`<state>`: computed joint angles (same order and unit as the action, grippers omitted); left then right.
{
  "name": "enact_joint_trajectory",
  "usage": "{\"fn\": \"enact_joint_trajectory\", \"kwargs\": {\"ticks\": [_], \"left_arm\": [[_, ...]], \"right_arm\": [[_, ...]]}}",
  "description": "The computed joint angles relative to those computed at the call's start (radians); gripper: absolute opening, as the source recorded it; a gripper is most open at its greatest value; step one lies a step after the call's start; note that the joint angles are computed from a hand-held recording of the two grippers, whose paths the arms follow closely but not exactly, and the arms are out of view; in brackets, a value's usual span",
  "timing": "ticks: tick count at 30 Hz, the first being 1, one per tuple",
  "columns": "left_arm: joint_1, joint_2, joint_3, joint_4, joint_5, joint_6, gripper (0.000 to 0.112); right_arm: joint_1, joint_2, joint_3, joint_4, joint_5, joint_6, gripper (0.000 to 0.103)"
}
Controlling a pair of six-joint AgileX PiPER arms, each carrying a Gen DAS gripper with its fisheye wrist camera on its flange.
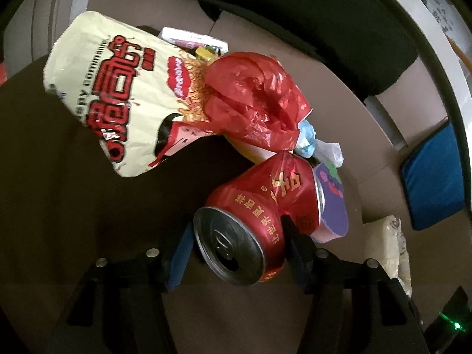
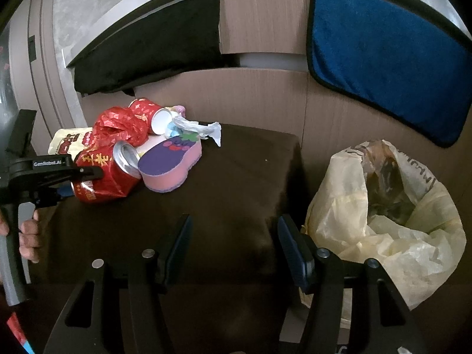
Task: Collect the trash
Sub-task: 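Reach the left tool to the red can while the right tool reaches the eggplant sponge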
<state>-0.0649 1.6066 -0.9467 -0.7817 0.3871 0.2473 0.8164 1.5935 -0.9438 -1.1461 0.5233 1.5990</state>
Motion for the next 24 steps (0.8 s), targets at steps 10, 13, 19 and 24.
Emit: {"fn": "enact_joint_trajectory", "kwargs": {"ticks": [10, 13, 19, 24], "left_arm": [[0.005, -0.291, 0.210, 0.190, -0.108, -0.036, 0.057], [0.030, -0.341, 0.244, 0.200, -0.103, -0.013, 0.057], [0.111, -0.365, 0.294, -0.030, -0.068, 0.219, 0.057], [0.167, -0.352, 0.314, -0.183, -0.027, 0.378, 0.057]], "right_arm": [[-0.041, 0.067, -0.146, 0.295, -0.091, -0.365, 0.057], [-0.062, 0.130, -0.255, 0.402, -0.098, -0.484, 0.057], [-0.101, 0.304, -0.513, 0.609, -0.053, -0.686, 0.057], [-0.130, 0.454, -0.712, 0.736, 0.038, -0.784, 0.052]]}}
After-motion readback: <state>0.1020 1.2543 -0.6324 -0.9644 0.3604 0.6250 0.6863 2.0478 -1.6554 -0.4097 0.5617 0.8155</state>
